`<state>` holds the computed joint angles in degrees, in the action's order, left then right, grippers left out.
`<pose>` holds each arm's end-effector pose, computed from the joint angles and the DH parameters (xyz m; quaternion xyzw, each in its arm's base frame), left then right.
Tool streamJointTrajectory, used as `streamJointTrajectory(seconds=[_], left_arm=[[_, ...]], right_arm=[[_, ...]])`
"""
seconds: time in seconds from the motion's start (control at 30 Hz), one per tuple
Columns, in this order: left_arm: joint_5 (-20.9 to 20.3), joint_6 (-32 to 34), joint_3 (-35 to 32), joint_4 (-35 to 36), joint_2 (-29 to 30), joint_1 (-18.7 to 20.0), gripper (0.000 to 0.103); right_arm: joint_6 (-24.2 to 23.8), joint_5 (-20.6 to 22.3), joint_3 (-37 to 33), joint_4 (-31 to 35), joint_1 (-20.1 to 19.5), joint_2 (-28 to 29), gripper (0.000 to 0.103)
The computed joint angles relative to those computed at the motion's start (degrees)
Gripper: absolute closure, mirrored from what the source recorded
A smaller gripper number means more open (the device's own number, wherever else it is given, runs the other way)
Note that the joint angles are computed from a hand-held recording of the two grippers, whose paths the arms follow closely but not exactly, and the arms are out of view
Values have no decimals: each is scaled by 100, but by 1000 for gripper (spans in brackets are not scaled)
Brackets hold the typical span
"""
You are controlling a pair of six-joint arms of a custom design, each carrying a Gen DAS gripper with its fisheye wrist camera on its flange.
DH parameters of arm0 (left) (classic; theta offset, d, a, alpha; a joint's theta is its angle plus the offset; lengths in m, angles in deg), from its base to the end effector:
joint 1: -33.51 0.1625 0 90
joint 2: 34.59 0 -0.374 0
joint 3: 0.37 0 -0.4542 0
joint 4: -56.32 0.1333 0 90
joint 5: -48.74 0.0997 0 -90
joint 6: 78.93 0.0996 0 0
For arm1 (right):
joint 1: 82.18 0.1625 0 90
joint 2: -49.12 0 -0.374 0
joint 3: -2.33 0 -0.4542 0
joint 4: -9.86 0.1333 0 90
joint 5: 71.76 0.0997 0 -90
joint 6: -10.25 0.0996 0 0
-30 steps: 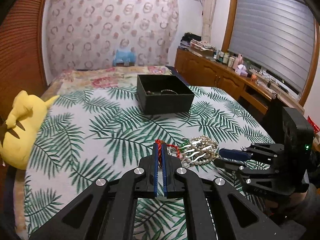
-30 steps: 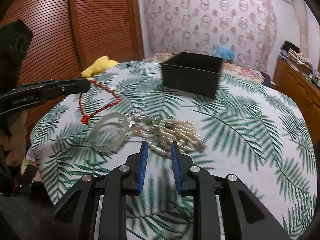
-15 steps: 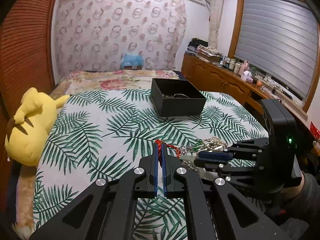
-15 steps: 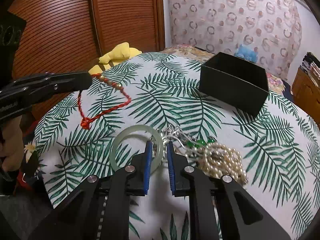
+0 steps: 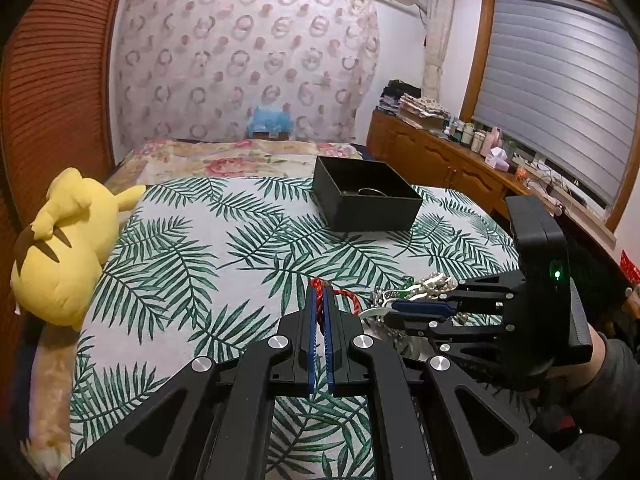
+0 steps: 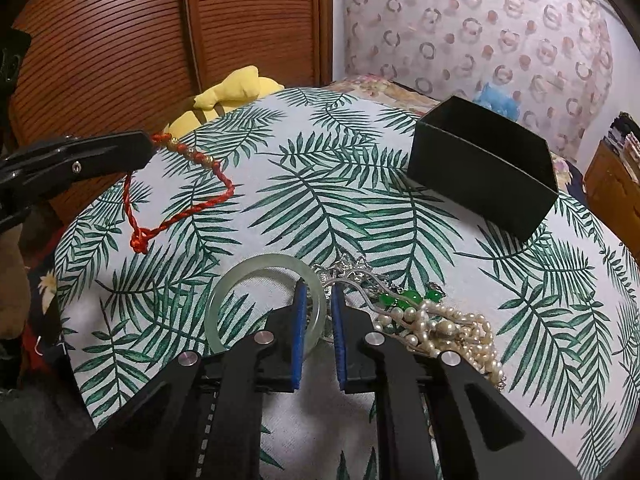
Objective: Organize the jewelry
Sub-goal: 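Lower the red bracelet into the box with left tool while right tool drops the bangle in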
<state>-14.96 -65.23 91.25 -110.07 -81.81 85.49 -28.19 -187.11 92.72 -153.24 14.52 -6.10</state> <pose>-0.2978 -0.6689 0.0963 0.3519 0.8697 -0.3084 0.1573 0.1739 -0.7031 0.1984 0.2883 -0.8794 0.2482 0.2863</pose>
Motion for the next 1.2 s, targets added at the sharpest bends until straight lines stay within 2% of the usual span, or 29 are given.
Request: streamJointTrajectory(seconds=[0.07,0.4,0.77,1.2], left_arm=[[-11,-8,15,-4,-5,1,100],[-45,43,-204,94,164,-24,101],[-233,397,-1398,538,932,-74,100],[-183,709,-3322,1256,2099,-59,101]], right_arm=[[-71,6,-6,-46,6,15,93],[-142,357,65,-478,-49,-244,94],[-429,340,-685,-613,-212,-179,93],[-626,385,-2285,-307,-469,625,93]])
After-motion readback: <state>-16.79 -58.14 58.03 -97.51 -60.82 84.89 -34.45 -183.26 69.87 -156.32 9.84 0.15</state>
